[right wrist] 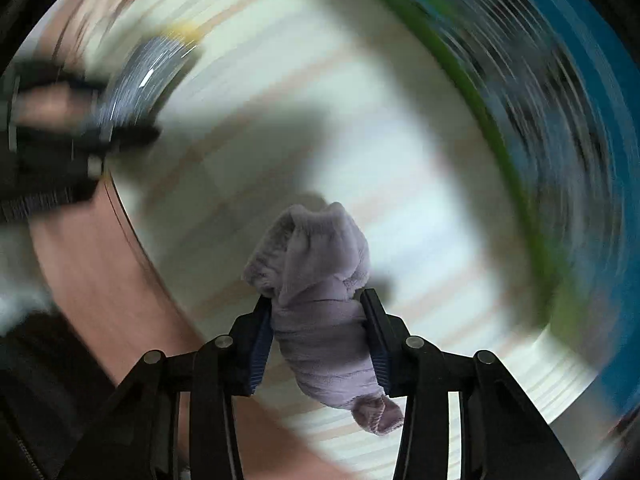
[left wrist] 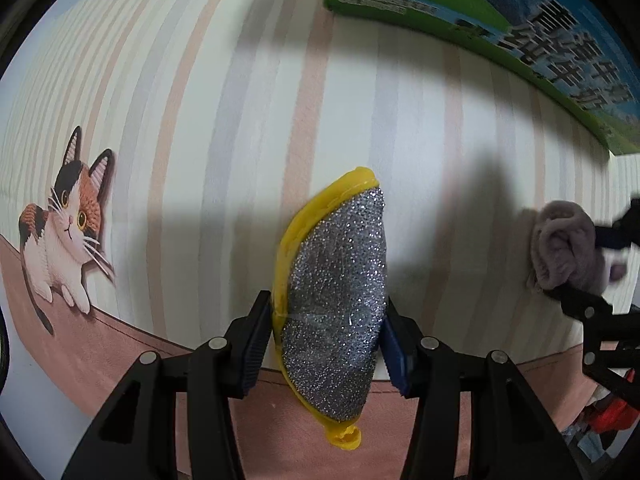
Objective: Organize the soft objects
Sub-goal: 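Carry the sponge and cloth into the box and open both tools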
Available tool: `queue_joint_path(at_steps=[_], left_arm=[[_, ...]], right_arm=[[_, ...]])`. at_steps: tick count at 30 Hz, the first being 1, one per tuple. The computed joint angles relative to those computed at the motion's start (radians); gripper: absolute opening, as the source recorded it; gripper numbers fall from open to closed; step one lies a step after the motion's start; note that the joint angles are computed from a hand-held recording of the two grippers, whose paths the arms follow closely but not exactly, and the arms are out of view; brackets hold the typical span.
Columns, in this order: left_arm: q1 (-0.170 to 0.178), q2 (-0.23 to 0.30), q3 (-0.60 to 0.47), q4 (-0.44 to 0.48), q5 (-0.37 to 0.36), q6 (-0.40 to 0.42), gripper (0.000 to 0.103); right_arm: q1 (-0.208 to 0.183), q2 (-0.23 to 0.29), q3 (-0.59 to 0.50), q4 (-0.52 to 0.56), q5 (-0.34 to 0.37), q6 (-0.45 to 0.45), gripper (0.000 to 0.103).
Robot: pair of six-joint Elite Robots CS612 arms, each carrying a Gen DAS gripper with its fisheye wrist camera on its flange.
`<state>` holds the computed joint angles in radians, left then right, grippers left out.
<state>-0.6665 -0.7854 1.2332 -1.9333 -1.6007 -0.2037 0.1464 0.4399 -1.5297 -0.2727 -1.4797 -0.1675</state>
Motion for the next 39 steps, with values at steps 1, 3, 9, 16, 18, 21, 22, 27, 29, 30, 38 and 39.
queue_joint_path(at_steps=[1,3,9,16,18,21,22,27,29,30,38,39], left_arm=[[-0.004,-0.004,0.006,0.0,0.001,0.007,0.047],[-0.011,-0.013,0.025,-0.026,-0.002,0.002,0.047],[-0.032,-0.009,0.027,-0.001,0.012,0.041,0.05],[0.01,0.03,-0.027,0.038,-0.143,0.021,0.072],[0.017,0.039,-0.036,0.046,-0.16,0.026,0.073],[0.012,0.044,-0.045,0.07,-0.137,0.059,0.073],[0.007,0.044,-0.047,0.08,-0.126,0.066,0.073],[-0.007,0.033,-0.016,0.071,-0.092,0.095,0.073],[-0.01,0.031,-0.007,0.058,-0.079,0.096,0.073],[-0.011,0.031,-0.003,0.05,-0.072,0.093,0.073],[-0.049,0.008,0.025,0.029,-0.002,0.077,0.052],[-0.05,0.011,0.022,0.032,-0.003,0.074,0.051]], right_arm=[[-0.014,0.007,-0.023,0.03,0.037,0.104,0.045],[-0.07,0.035,-0.09,0.144,0.174,0.314,0.045],[-0.142,0.147,-0.344,0.136,0.384,0.666,0.058],[-0.134,0.113,-0.367,0.105,0.284,0.668,0.085],[-0.124,0.066,-0.299,0.107,0.243,0.65,0.085],[-0.116,0.057,-0.285,0.122,0.219,0.636,0.085],[-0.111,0.057,-0.284,0.129,0.209,0.638,0.085],[-0.09,0.062,-0.274,0.119,0.204,0.667,0.085],[-0.081,0.066,-0.272,0.113,0.2,0.681,0.085],[-0.081,0.067,-0.273,0.113,0.197,0.681,0.085],[-0.042,0.076,-0.24,0.089,0.156,0.722,0.066],[-0.039,0.076,-0.239,0.09,0.152,0.726,0.066]])
